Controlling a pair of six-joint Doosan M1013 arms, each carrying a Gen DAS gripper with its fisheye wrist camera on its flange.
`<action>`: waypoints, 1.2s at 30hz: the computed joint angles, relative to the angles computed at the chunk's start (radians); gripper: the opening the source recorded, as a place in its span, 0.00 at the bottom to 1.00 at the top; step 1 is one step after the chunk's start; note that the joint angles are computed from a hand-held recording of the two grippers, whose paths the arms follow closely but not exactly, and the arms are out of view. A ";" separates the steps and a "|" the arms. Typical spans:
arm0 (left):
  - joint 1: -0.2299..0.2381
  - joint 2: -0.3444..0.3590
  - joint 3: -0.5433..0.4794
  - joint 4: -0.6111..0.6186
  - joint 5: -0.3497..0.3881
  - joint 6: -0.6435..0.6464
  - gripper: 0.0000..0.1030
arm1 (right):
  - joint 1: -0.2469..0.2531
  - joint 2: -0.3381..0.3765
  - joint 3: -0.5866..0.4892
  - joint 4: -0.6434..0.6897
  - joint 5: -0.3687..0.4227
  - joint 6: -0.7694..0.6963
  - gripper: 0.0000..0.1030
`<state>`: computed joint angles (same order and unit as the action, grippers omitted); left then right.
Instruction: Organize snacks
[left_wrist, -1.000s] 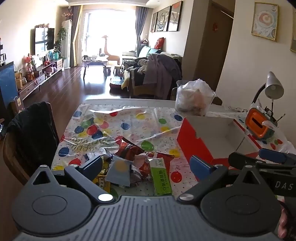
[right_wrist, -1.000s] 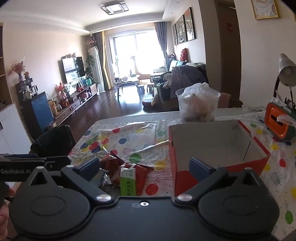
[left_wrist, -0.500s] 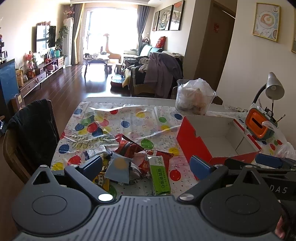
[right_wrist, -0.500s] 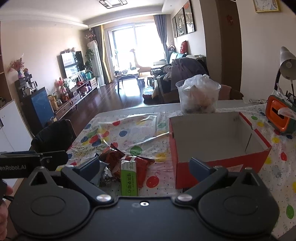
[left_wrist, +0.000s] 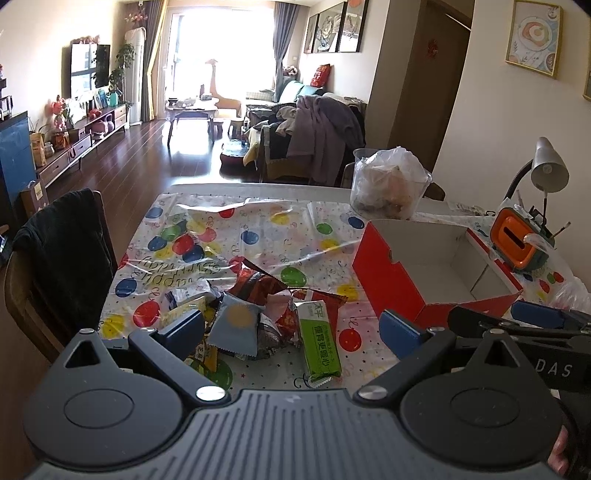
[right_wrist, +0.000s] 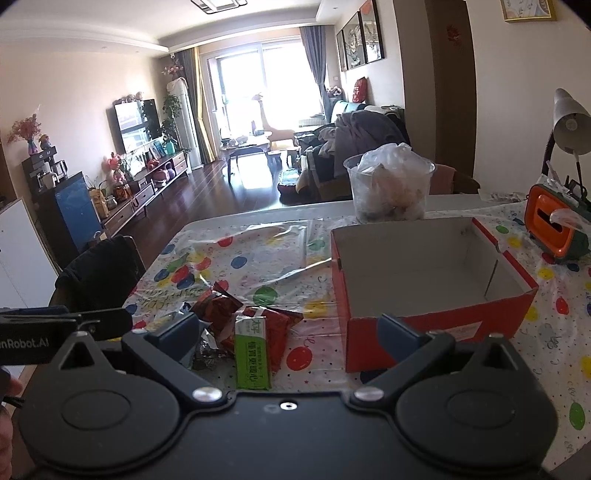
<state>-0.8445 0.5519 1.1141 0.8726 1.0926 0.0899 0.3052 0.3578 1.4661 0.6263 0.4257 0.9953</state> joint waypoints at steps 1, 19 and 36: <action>0.000 0.000 0.001 0.000 -0.002 -0.001 0.98 | 0.000 -0.001 0.001 0.002 -0.003 -0.001 1.00; 0.002 -0.009 0.021 -0.007 -0.029 -0.002 0.98 | 0.005 -0.013 0.015 -0.035 -0.031 0.038 1.00; 0.005 -0.012 0.025 0.012 -0.024 -0.028 0.98 | 0.016 -0.010 0.005 -0.008 -0.044 -0.027 1.00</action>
